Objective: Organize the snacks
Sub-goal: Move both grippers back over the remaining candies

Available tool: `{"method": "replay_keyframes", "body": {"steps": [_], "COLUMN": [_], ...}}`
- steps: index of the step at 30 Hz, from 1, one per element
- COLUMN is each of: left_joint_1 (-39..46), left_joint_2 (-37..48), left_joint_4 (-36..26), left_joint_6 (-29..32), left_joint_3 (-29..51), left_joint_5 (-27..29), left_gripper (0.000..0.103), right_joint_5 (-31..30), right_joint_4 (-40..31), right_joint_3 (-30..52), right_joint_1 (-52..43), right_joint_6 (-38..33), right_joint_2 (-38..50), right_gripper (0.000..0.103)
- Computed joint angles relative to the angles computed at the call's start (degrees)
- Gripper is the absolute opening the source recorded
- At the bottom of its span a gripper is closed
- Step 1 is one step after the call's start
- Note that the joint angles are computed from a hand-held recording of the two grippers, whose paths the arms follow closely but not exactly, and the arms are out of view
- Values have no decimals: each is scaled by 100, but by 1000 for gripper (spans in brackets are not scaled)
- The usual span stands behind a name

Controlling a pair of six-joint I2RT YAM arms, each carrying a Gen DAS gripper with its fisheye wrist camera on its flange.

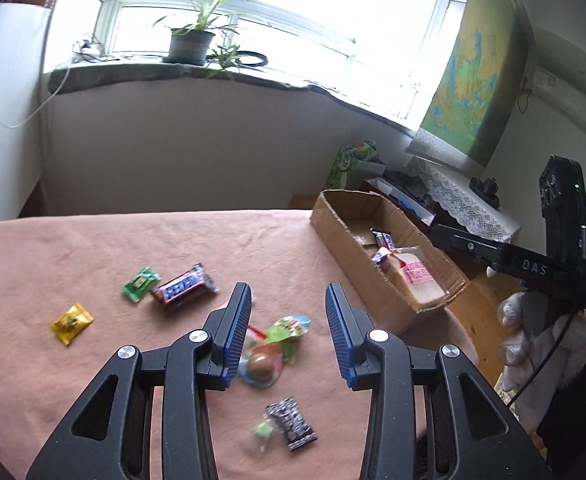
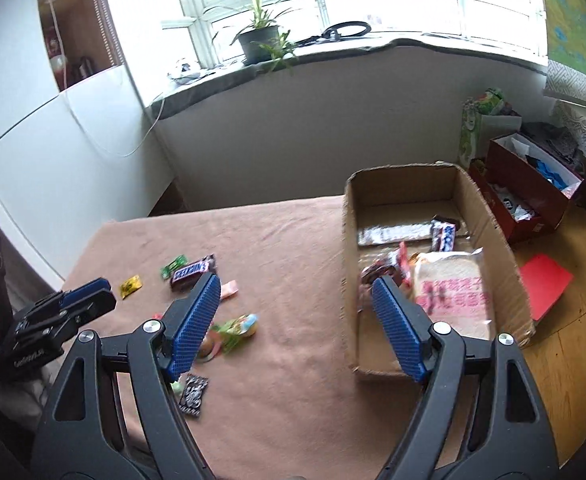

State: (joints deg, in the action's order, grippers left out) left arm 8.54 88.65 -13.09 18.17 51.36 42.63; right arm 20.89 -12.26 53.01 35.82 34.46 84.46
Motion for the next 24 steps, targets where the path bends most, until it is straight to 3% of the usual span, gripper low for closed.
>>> {"method": "replay_keyframes", "body": {"steps": [8, 15, 20, 24], "left_joint_1": [1158, 1254, 972, 821], "left_joint_2": [198, 410, 582, 748], "left_joint_4": [-337, -695, -644, -717], "left_joint_6": [829, 1748, 1958, 2181], "left_joint_3": [-171, -582, -703, -646], "left_joint_5": [166, 294, 244, 175], "left_gripper": [37, 37, 33, 26], "right_joint_5": [183, -254, -598, -806], "right_joint_4": [344, 806, 962, 903], "right_joint_3": [134, 230, 220, 368], "right_joint_1": [1331, 1617, 1475, 1419], "right_joint_6": [509, 896, 920, 745], "right_joint_2": [1103, 2015, 2162, 2300], "right_gripper": [81, 79, 57, 53]}}
